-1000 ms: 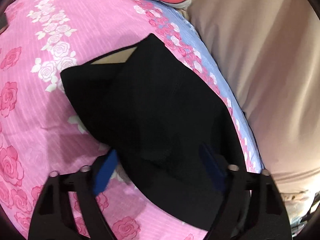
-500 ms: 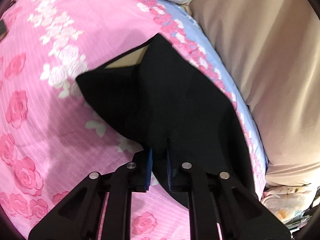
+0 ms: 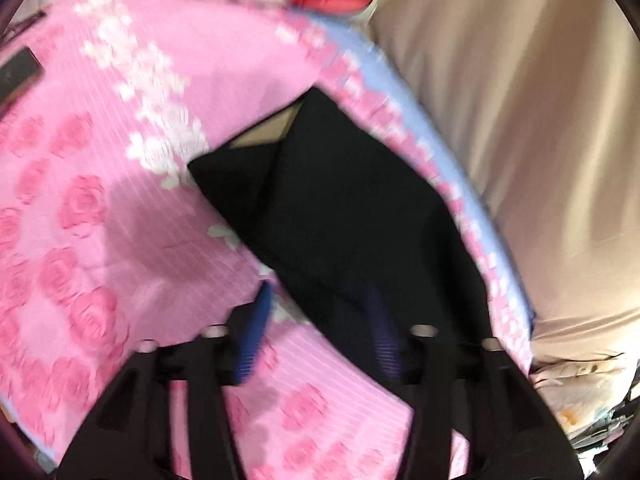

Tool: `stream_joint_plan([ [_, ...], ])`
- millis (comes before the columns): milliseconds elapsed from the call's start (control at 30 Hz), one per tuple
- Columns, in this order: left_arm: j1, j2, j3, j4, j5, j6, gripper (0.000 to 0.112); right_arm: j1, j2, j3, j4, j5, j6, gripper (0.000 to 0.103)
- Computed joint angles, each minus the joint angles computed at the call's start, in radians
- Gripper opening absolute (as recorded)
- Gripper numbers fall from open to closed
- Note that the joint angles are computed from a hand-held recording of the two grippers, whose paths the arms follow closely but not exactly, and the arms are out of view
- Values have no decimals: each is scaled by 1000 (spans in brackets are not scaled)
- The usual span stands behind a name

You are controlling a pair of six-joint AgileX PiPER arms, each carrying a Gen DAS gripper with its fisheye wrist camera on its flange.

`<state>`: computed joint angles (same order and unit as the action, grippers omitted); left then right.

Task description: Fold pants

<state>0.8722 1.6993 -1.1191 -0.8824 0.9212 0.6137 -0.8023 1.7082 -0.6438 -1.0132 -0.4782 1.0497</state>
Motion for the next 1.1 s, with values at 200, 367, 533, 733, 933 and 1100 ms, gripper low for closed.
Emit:
stream_joint_plan([
  [200, -100, 97, -60, -57, 75, -19, 58, 61, -114, 13, -290, -70, 226, 42],
  [367, -145, 245, -177, -51, 69, -107, 4, 208, -161, 49, -293, -54, 230, 43],
  [533, -20, 139, -203, -61, 217, -29, 3, 337, -218, 65, -258, 28, 221, 45],
  [733, -17, 181, -261, 247, 111, -97, 8, 415, -163, 43, -85, 147, 84, 59],
  [933, 18, -10, -58, 195, -38, -34, 40, 277, -171, 42, -144, 130, 127, 59],
  [1100, -2, -267, 95, 375, -330, -232, 73, 83, -85, -30, -267, 94, 179, 59],
])
